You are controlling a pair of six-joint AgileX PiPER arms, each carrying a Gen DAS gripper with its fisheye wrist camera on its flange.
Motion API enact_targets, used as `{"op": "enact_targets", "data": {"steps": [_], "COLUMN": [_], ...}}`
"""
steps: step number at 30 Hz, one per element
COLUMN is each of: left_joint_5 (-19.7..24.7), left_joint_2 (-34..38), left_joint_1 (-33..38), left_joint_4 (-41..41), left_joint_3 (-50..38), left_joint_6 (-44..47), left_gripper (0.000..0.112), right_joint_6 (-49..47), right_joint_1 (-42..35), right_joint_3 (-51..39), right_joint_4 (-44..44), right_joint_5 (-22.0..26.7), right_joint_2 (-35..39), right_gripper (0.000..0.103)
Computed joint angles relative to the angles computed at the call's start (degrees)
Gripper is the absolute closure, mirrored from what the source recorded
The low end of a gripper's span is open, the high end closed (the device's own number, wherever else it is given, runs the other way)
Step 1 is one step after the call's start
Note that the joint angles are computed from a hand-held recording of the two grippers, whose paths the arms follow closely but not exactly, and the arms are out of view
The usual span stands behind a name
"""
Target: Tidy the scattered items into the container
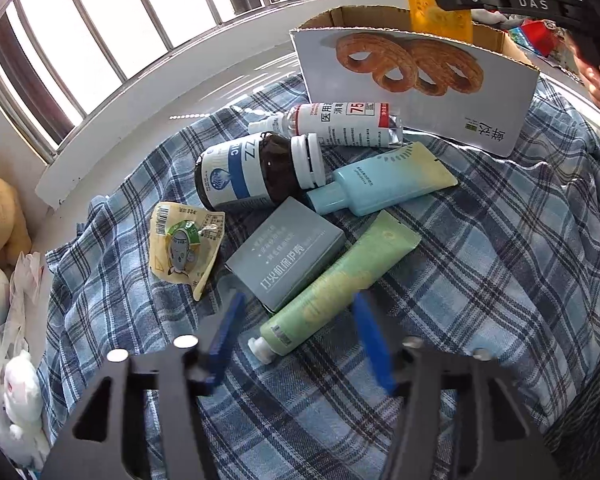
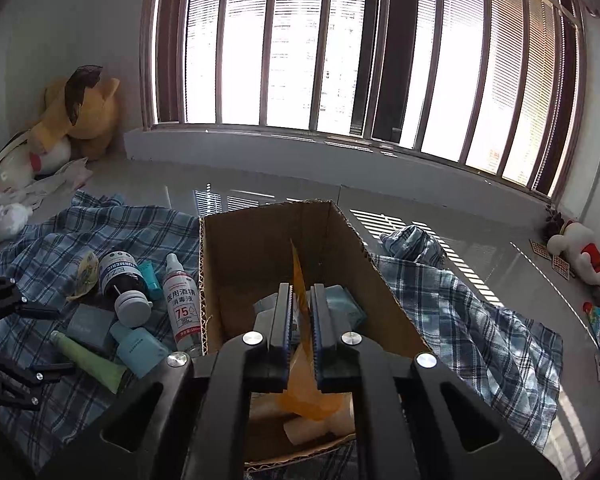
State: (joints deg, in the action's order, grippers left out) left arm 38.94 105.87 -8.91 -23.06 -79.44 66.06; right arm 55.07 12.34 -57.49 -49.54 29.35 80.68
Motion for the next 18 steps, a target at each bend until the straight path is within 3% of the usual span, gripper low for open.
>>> {"op": "enact_targets", "data": {"steps": [1, 2, 3, 11, 16, 18], "left_joint_5": [-1.1, -1.2, -0.9, -3.1, -2.7, -2.7], "left_joint_2": [-0.2, -0.2, -0.1, -0.1, 0.2, 0.4], "left_joint_1": [0.1, 0.2, 0.3, -0.8, -1.3, -1.4], "left_joint_4": [-0.8, -0.9, -1.0, 0.3, 0.9, 1.3], "left_joint_3": [0.4, 0.4, 0.2, 1.5, 1.8, 1.9], "left_joint_6": [0.6, 0.5, 0.4, 0.7, 0.6, 0.4], "left_gripper": [0.033, 0.033, 0.033, 0.033, 0.033, 0.035], "right_joint_6": [2.0, 3.9, 5.3, 0.6, -13.8, -15.4], "right_joint_1": [0.4, 0.8, 1.1, 8.0, 10.8, 12.0], "right_joint_3": [0.0, 0.4, 0.9, 4.5, 3.9, 3.6], "right_joint_4": [-1.8, -3.4, -4.5, 1.7, 14.9, 15.6], "right_joint_5": [1.0, 1.5, 1.5, 0.0, -2.9, -3.0], "right_joint_2": [-0.2, -0.7, -1.5, -8.1, -7.0, -5.5], "right_gripper": [0.070, 0.056, 0.052, 0.052, 0.052, 0.052]}}
